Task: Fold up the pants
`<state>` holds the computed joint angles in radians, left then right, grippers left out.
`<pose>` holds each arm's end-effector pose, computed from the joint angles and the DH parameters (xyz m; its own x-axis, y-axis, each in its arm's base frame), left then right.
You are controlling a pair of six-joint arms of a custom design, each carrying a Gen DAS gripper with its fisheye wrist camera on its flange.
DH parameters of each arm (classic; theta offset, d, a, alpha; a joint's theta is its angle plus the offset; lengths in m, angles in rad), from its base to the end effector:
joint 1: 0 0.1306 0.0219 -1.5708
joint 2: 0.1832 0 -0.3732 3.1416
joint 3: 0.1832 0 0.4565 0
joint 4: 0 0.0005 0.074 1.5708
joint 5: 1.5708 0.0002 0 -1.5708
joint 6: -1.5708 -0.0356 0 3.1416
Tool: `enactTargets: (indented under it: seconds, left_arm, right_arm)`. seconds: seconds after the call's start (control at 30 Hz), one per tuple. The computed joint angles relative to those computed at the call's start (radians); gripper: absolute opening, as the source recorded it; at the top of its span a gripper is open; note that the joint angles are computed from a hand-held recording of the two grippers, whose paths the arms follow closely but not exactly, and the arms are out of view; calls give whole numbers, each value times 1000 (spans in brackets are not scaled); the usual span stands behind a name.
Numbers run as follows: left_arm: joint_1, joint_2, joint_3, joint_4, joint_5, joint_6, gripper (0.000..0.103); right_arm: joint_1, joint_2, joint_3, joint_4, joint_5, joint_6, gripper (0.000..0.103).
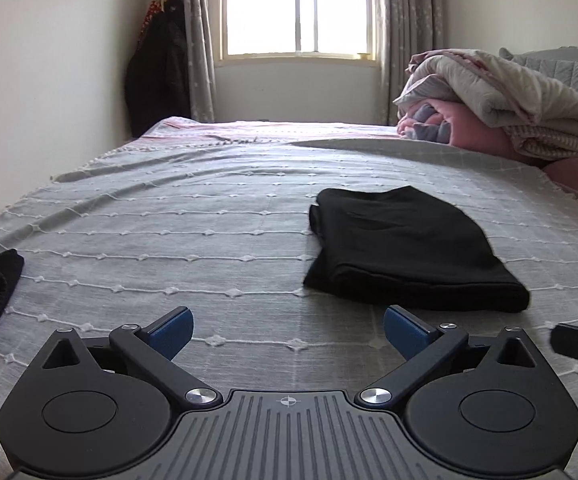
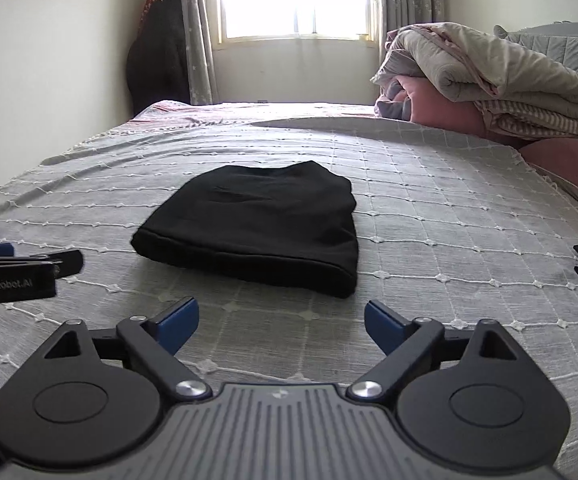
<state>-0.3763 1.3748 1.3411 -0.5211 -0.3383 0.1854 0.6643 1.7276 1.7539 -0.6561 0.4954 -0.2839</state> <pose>0.5294 -0.1970 0.4315 -0.4971 0.0094 -0.8677 -0.0074 0.9999 0.0151 0.5522 0.4102 0.4322 -0.5124 -0.0882 -0.8542 -0.1004 0.9940 -0.0424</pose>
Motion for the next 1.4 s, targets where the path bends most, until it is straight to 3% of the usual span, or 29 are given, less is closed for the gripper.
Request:
enactTargets:
  seconds: [0.6,1.4]
  left_arm:
    - [10,32,26,-44,47,54,103]
    - [1,50,43,-73,26,31,103]
  right_arm:
    - [-8,-2,-5,-29,27,19,103]
    - [-13,19,28,-97,55,3,103]
